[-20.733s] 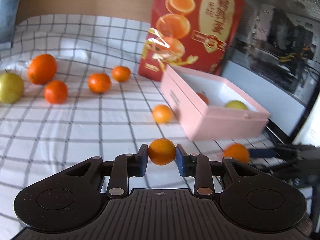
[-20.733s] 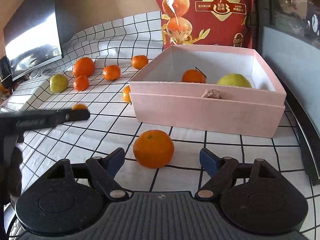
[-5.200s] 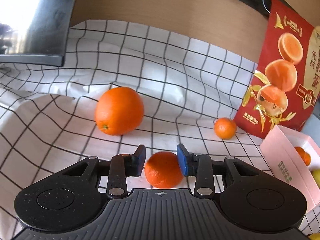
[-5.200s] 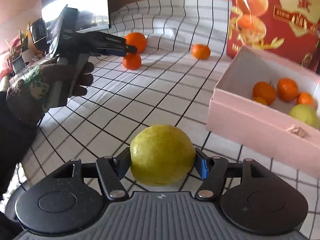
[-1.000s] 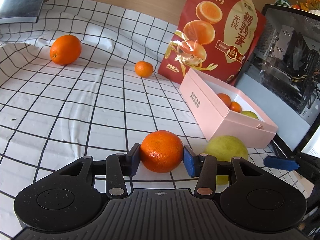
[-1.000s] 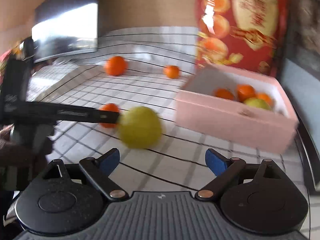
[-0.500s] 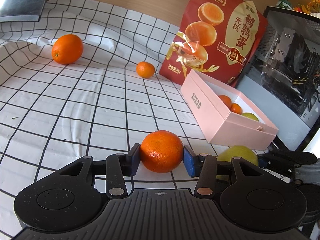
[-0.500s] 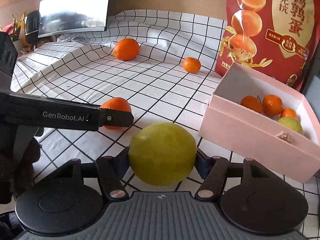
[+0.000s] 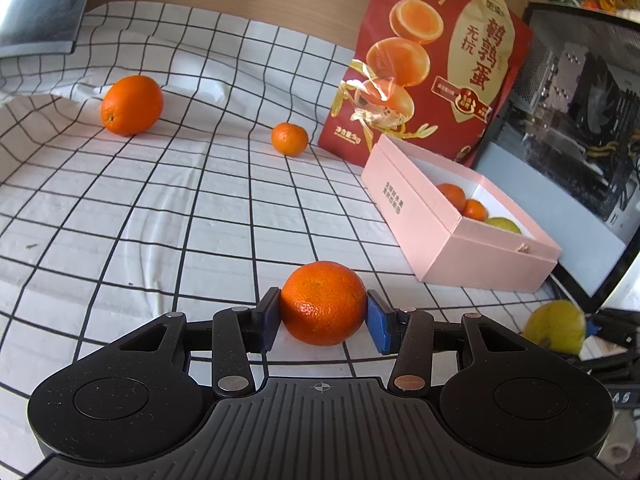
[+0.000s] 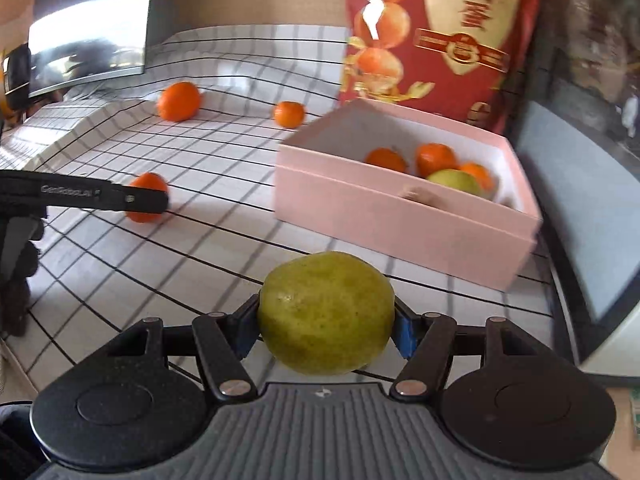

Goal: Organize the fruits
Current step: 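Carry the yellow-green fruit and the orange over the pink box with both tools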

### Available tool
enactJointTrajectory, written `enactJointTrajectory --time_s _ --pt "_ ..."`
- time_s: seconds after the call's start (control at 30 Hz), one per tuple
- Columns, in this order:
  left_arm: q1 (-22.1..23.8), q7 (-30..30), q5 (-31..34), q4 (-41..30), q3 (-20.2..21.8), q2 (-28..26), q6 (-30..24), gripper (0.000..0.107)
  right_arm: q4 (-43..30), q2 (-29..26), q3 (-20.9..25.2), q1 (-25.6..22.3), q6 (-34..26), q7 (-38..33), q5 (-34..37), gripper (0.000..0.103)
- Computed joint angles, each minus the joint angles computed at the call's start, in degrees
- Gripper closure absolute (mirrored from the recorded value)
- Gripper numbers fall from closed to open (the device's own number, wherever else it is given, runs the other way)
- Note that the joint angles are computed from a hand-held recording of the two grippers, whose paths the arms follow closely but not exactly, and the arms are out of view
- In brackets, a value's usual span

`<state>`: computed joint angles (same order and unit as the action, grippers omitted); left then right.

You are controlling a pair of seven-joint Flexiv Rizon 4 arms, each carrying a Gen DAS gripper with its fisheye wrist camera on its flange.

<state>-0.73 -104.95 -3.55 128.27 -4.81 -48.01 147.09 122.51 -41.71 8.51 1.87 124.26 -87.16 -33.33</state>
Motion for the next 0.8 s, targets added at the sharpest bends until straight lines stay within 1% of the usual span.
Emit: enactJointTrajectory --time_s 0.13,0.2,0.27,0.33,0.4,0.43,0.53,0.57,0.63,0.7,0.73,0.8 --pt "-1.1 1.0 -1.4 -0.5 0.3 0.1 -0.7 0.057 -0.4 0.6 0.3 -1.1 -0.7 1.2 -0.1 0.038" --pt "-0.1 0.6 0.2 -1.4 -0.4 -0.1 -1.1 0.057 -0.4 1.4 1.3 -2.8 -0.7 2.5 -1.4 0.038" --pt "-0.4 1.0 0.8 -2.4 -0.7 0.3 -1.3 0.057 -0.5 2.6 2.2 -4.2 -0.2 4.0 -3.0 0.038" --pt "-1.1 2.5 1.7 -3.6 -0.6 1.1 -1.4 0.057 -0.6 4.1 2.2 -4.4 0.9 4.9 -3.4 0.038" --pt "0.3 2.7 5.2 -4.8 -1.7 2.1 -2.1 0.057 -1.2 5.9 2.4 -4.7 1.7 6.6 -4.3 0.038" --pt "1.1 2.6 6.5 -5.3 -2.5 3.2 -3.3 0.057 -1.9 6.4 3.1 -5.9 1.4 8.8 -6.2 0.038" --pt "2.6 2.5 9.6 -7.6 -4.1 5.5 -6.7 0.057 -6.9 6.8 6.9 -11.9 -1.7 21.0 -16.6 0.038" --pt "3.0 2.4 10.0 -8.8 -4.5 6.1 -7.8 0.057 -8.7 6.9 7.2 -12.4 -2.3 23.5 -18.4 0.038" --pt "5.0 1.3 11.5 -12.7 -6.6 6.9 -12.8 0.057 -11.9 7.2 6.0 -10.6 -3.8 25.8 -18.6 0.038" --pt "5.8 1.2 12.0 -17.0 -7.9 6.6 -17.6 0.057 -15.8 6.8 5.6 -9.4 -7.2 28.8 -19.7 0.038" --pt "5.5 2.2 11.6 -19.6 -7.8 6.0 -20.2 0.057 -18.3 5.9 6.7 -10.1 -9.5 30.9 -21.5 0.038" --pt "3.1 4.9 8.6 -24.5 -6.6 4.2 -25.1 0.057 -23.5 3.1 11.6 -13.0 -15.4 34.0 -25.3 0.038"
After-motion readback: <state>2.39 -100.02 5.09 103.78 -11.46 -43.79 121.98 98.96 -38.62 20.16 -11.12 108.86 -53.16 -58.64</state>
